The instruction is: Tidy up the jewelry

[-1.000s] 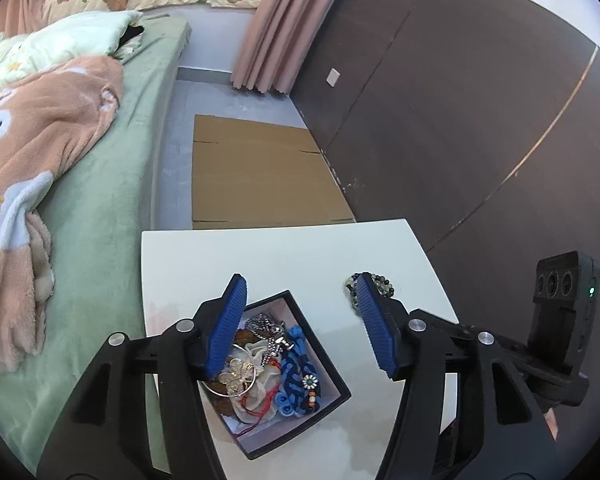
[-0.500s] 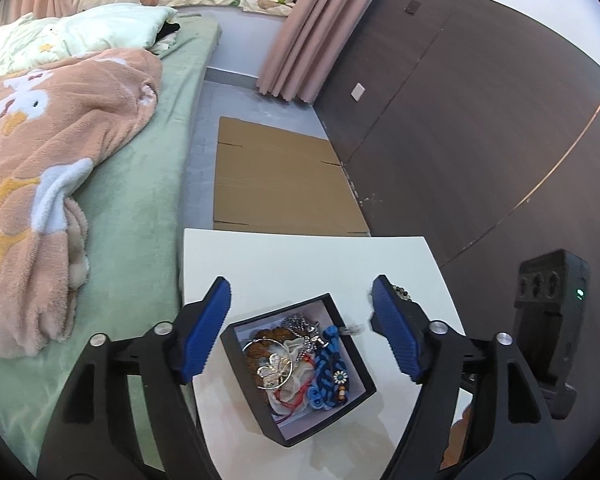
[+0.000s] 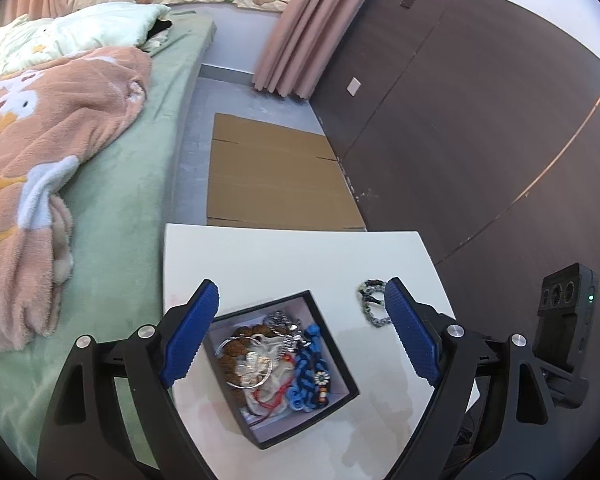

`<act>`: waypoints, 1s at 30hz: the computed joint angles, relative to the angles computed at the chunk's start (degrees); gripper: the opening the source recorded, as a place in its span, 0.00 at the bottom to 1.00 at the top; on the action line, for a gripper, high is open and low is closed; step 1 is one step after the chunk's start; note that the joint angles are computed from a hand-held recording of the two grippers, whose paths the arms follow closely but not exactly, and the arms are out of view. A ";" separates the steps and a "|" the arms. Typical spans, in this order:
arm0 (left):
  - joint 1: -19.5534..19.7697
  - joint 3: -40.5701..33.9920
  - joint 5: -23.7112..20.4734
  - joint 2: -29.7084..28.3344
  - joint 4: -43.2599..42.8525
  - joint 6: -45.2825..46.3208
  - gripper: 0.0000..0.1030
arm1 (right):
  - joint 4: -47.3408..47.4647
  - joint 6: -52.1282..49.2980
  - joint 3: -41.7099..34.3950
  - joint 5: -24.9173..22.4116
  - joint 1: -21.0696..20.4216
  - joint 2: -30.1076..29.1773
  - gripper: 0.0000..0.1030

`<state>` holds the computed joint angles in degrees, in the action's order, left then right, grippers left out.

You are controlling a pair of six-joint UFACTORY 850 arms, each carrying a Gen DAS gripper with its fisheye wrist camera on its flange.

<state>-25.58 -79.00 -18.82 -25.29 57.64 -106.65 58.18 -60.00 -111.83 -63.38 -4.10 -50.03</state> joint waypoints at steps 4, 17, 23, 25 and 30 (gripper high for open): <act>-0.86 -2.85 -0.13 -2.22 -1.48 2.35 0.82 | -0.79 1.90 -2.02 0.95 -1.51 -0.98 0.67; -2.46 -18.61 -3.59 -13.75 -22.43 26.65 0.71 | -3.92 9.25 -10.35 0.50 -5.83 -6.11 0.87; -1.21 -28.39 -7.07 -20.69 -40.17 43.34 0.47 | -7.02 15.65 -17.01 0.12 -7.08 -10.50 0.87; -0.98 -32.44 -9.61 -23.47 -43.77 47.03 0.39 | -7.65 17.74 -19.83 -0.74 -7.30 -12.28 0.87; -0.33 -41.09 -15.07 -29.31 -48.93 52.46 0.32 | -7.37 21.25 -26.38 -4.65 -7.62 -16.43 0.87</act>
